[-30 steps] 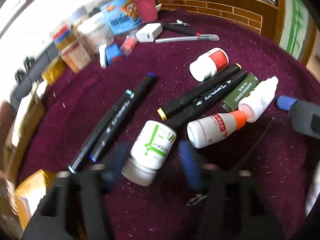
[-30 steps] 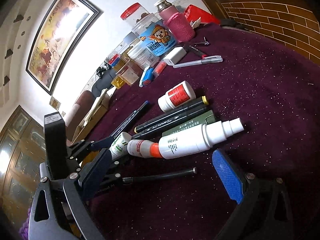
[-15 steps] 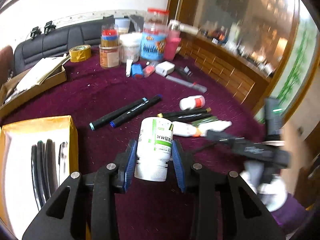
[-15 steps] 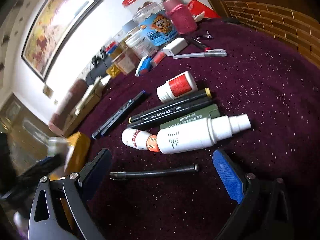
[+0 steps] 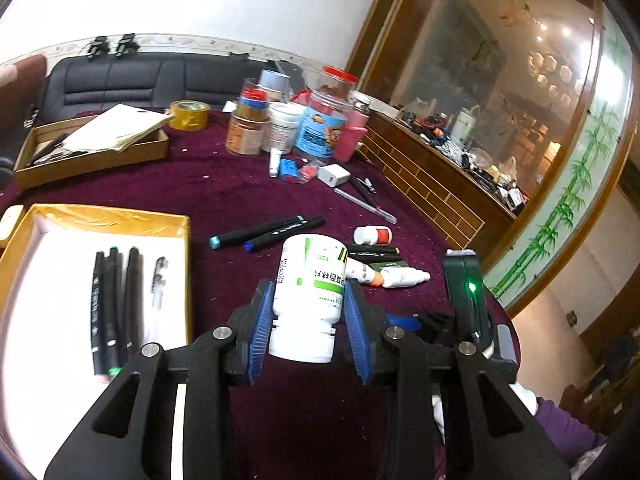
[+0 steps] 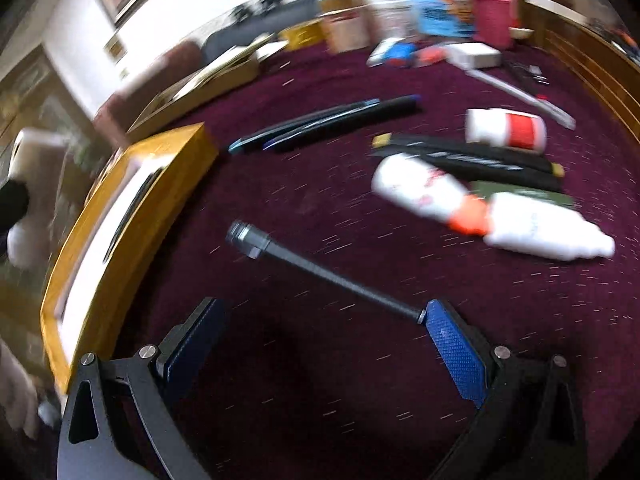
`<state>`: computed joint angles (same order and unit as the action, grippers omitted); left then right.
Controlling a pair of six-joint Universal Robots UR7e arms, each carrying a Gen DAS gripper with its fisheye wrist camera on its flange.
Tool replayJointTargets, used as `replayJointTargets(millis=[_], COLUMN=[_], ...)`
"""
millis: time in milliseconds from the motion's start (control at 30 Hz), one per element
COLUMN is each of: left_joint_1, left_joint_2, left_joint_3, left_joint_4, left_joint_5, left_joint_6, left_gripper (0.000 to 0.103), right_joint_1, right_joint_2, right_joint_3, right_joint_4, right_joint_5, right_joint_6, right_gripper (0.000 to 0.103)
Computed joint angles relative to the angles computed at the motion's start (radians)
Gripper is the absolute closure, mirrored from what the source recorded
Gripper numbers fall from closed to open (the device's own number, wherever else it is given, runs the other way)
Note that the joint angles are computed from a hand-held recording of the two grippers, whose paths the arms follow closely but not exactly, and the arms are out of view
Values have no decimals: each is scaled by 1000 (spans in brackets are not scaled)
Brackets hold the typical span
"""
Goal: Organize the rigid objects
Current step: 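Carry the bottle over the white box with the left while the right grasps the black pen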
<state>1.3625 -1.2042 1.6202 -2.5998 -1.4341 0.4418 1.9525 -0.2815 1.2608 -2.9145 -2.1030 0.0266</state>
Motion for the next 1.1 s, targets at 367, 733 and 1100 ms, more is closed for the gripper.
replayJointTargets(millis=[367,733,1100], left_joint_1=[-32,-60,63], left_joint_2=[-112,-234,-245], left_joint_3=[98,229,182], left_joint_4=[-21,-114,-137], left_joint_5=[25,27,-43], left_joint_6=[-86,-48,-36], left_gripper=[70,70,70], right_joint_1=[115,156,64], right_joint_2=[-98,-95,-64], right_joint_3=[200,267,98], right_joint_4=[-259,-373,-130], right_joint_5=[-151,-208,-234], right_joint_6=[-63,-148,-127], right_gripper=[4,4,4])
